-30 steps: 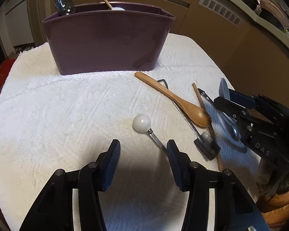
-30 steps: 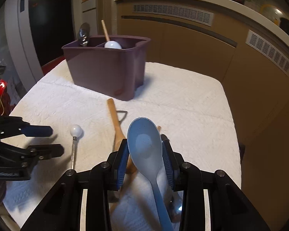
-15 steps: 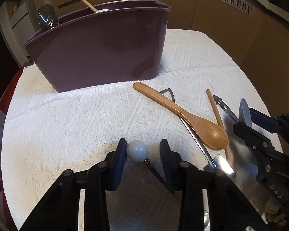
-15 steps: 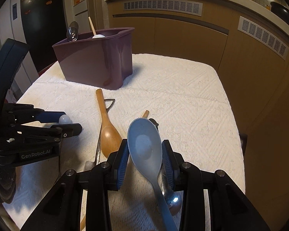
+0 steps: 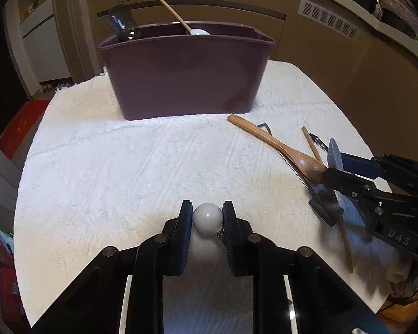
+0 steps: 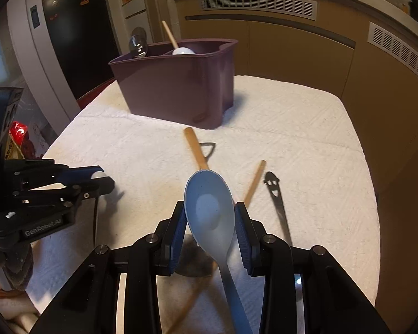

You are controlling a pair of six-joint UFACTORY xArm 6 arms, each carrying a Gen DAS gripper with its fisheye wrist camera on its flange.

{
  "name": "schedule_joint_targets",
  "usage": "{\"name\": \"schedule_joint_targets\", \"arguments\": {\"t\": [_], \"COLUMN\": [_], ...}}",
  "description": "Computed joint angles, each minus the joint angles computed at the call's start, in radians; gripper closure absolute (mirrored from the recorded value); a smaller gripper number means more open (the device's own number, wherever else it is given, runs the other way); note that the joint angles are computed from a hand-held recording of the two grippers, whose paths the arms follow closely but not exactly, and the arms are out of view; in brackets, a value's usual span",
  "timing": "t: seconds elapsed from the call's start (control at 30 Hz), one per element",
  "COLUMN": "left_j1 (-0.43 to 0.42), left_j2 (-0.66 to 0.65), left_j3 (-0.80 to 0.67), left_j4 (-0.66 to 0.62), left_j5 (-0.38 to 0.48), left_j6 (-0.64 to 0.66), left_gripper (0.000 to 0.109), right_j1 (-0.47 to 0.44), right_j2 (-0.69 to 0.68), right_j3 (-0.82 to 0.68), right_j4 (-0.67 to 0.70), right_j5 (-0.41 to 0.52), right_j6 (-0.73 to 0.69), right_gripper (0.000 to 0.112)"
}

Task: Organize utensils
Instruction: 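Carry the ball-handled spoon and blue spoon up over the purple caddy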

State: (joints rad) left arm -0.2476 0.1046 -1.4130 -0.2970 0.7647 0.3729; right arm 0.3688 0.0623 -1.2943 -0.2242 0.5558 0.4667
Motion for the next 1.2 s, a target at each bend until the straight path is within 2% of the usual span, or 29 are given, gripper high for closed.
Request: {"name": "schedule_joint_targets", "arguments": {"t": [0.1,0.3,0.43,0.63,0.9,0.97,1.07,1.2], "left_j1": [0.032,0.026,0.024,0.02,0.013,0.006,-0.003,0.0], "left_j2": [-0.055,-0.143,-0.177,-0.193,-0.211,-0.201,-0.142,-0.028], "left_j3": [0.042,0.081,0.078,0.069,0.048,0.023,-0.073,-0.254], "left_j4": [-0.052,-0.098,-0.166,-0.232,-0.331,-0.32,-0.231,-0.118], "left_j5": [-0.042,-0.197,-0.251,-0.3,-0.366,-0.401,-0.465,-0.506], "left_j6": [0.042,0.106,0.181,0.234,0.352,0.362,0.316,0.222], "left_gripper": [0.089,0.089,0.089,0.089,0.089,0.089,0.089,0.089], "right_j1": [0.011,0.017,0.015,0.046,0.094,0.101,0.106,0.107], "right_j2": [0.01,0.015,0.007,-0.009,0.006,0.014,0.049,0.156], "right_j3": [-0.032,-0.097,-0.147,-0.224,-0.341,-0.378,-0.471,-0.68], "right_j4": [0.0,0.095,0.127,-0.039,-0.182,-0.222,-0.285,-0.337], "right_j5": [0.005,0.004,0.008,0.029,0.084,0.091,0.098,0.137], "right_j6": [0.005,-0.034,-0.047,0.031,0.048,0.049,0.042,0.01], "right_gripper": [0.077,0.077,0.077,0.077,0.077,0.077,0.077,0.077]}}
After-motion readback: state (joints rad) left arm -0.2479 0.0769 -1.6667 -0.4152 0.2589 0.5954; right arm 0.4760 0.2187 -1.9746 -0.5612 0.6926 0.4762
